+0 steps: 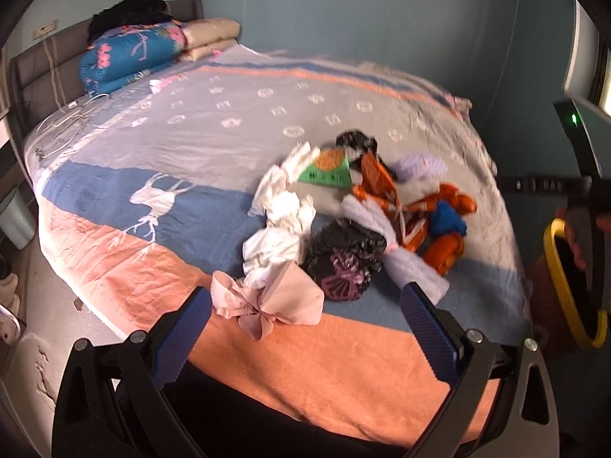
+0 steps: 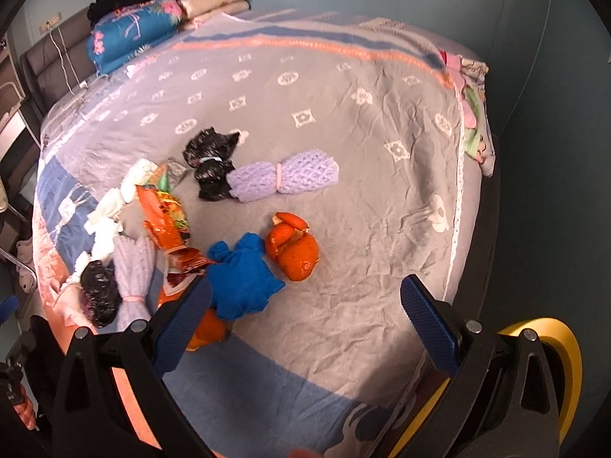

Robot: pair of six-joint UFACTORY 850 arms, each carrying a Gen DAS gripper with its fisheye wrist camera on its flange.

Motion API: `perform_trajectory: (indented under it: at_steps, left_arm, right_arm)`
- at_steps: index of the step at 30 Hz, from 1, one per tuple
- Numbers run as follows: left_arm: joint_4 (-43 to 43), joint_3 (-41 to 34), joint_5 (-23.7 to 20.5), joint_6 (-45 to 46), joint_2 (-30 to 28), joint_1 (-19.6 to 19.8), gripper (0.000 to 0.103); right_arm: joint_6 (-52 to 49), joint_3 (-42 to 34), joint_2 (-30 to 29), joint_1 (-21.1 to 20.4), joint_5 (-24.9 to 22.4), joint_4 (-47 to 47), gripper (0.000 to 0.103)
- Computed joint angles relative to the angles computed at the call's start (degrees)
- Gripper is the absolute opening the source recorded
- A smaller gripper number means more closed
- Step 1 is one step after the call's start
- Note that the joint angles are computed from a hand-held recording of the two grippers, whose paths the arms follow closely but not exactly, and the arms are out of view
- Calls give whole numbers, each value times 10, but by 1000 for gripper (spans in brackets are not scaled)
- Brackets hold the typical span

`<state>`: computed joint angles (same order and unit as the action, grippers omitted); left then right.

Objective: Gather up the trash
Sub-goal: 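Move both grippers down toward the pile of trash on the bed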

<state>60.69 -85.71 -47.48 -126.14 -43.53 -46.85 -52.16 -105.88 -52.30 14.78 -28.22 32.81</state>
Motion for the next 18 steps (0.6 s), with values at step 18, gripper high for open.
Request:
perform_trajectory:
  at_steps: [18]
  left_arm:
    - [-2, 45, 121, -9, 12, 39, 95]
  right_arm:
    - [96, -121, -85, 14, -85, -90, 95]
